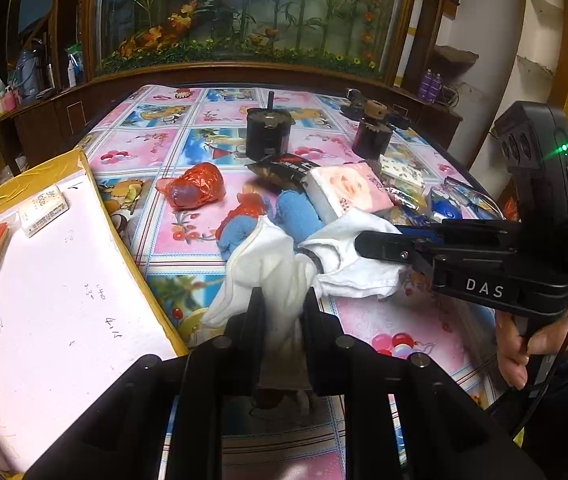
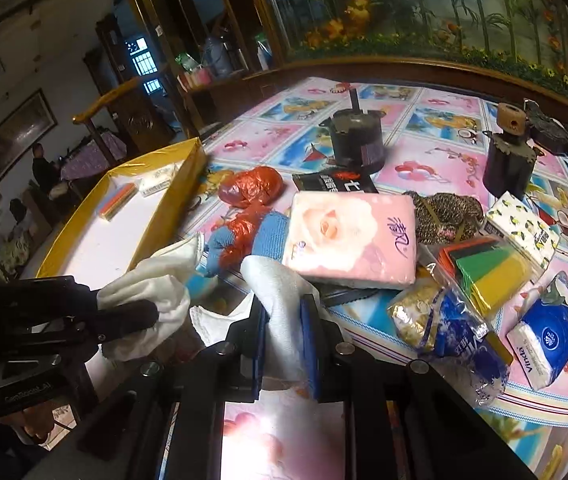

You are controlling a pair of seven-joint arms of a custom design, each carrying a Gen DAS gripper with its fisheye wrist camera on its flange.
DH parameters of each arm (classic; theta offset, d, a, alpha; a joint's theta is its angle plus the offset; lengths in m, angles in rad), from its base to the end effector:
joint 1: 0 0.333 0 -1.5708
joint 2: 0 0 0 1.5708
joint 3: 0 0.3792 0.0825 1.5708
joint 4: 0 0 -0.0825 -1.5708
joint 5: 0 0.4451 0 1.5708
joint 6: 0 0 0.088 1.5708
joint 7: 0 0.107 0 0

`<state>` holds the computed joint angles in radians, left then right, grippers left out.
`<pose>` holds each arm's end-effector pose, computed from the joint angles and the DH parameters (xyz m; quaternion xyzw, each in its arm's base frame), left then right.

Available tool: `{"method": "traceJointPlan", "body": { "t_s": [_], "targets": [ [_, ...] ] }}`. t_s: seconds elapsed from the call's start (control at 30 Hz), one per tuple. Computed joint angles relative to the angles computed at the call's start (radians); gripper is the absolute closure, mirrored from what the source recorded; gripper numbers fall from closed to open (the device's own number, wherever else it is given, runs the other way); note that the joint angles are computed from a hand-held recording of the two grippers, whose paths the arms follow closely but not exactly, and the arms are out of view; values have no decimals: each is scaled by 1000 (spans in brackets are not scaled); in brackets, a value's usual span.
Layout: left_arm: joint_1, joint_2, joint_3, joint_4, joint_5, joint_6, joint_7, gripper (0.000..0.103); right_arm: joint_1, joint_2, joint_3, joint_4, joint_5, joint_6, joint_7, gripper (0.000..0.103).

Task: Organize soft objects
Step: 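Carry both white cloths into the yellow tray and open both tools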

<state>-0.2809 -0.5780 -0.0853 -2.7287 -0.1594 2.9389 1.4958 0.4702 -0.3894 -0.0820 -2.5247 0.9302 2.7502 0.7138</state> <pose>0.3923 -0.1420 0.5067 -0.6007 0.7011 -0.3350 0.1879 0.4554 0.1488 0.4946 -0.7813 0.4781 -0.0664 0.3957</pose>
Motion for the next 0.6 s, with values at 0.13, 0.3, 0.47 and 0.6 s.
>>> {"method": "traceJointPlan", "body": {
  "t_s": [0.13,0.3,0.47,0.6],
  "targets": [
    [-8,-8,12,-1,-12,4,2,86,21,-9,-28,6,74,-9,-51,85],
    [-5,-25,21,-7,-18,5,2,86,31,-25,-38,9,186,-8,-149,85],
    [9,-44,19,-14,-14,11,-5,86,4,-25,-20,13,224,-18,-165,85],
    [24,-61,21,-19,-9,17,-14,86,-2,-30,-16,14,274,-28,-211,85]
  ]
}}
